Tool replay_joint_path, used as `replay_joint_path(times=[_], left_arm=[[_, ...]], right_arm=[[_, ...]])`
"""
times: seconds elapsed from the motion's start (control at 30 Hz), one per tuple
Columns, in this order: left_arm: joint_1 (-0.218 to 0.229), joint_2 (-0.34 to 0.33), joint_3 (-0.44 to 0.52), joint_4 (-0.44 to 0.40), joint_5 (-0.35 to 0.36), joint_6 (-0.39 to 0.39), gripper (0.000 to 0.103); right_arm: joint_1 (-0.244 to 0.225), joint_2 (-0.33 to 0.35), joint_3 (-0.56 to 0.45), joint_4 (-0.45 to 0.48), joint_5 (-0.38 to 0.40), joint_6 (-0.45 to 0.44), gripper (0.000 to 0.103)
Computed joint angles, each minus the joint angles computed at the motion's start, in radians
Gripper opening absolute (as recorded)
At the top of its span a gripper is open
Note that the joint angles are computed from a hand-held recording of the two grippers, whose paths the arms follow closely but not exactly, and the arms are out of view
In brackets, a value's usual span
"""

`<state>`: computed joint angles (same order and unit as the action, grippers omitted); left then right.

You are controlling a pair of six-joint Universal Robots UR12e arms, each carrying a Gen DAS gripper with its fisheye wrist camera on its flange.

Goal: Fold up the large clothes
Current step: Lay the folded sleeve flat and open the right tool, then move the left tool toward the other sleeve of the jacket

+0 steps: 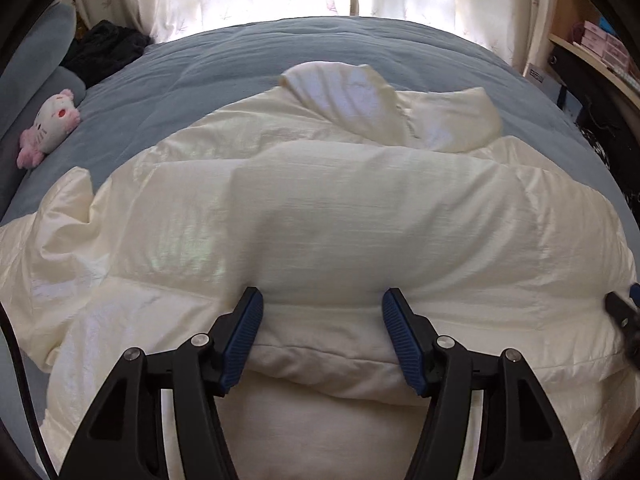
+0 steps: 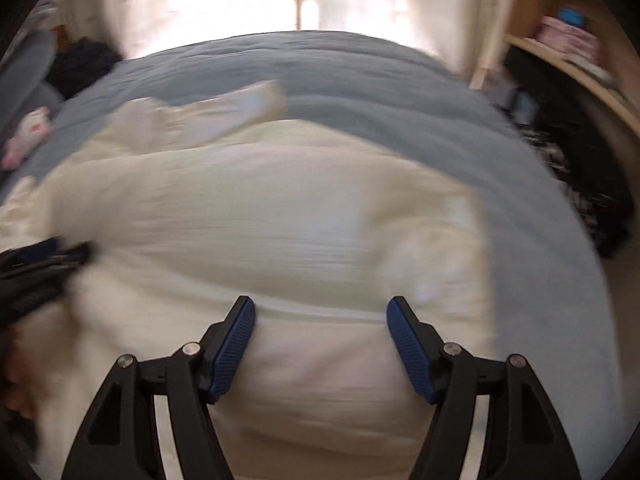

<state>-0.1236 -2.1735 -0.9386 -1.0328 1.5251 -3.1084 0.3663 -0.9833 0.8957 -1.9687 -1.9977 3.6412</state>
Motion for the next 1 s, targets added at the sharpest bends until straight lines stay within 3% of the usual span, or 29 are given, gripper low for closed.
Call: replay_joint_path(times=[0.07, 0.13, 0.2, 0.27, 0.6, 0.87, 1.0], left_arm=[[0.010, 0.005, -0.004, -0.009, -0.029, -0.003, 0.062], [0.012, 0.015, -0.019, 0.003, -0.033, -0.005, 0.062], [0.009, 0.021, -0.026, 0.012, -0.019, -0.009, 0.062], [0.013, 0.020, -0.022, 0.012, -0.022, -0.017, 0.062], [0.030, 0.118, -0.112, 0.043, -0.057, -0.025, 0.062], [0.043, 0.232, -0.231, 0.097, -0.053, 0.007, 0.062], [0.050, 0.289, -0.293, 0.113, -0.055, 0.017, 0.062]], right_arm=[[-0.030, -0.051, 0.076, 0.015, -0.001, 0.096, 0.075], [-0.070, -0.110, 0.173, -0.051, 0.106, 0.168, 0.079], [-0.087, -0.138, 0.219, -0.088, 0.152, 0.199, 0.079], [-0.086, -0.146, 0.223, -0.086, 0.141, 0.210, 0.079], [-0.026, -0.156, 0.183, -0.108, 0.155, 0.211, 0.079], [0.037, -0.174, 0.165, -0.089, 0.058, 0.215, 0.079], [0.057, -0.193, 0.189, -0.101, 0.058, 0.234, 0.079]])
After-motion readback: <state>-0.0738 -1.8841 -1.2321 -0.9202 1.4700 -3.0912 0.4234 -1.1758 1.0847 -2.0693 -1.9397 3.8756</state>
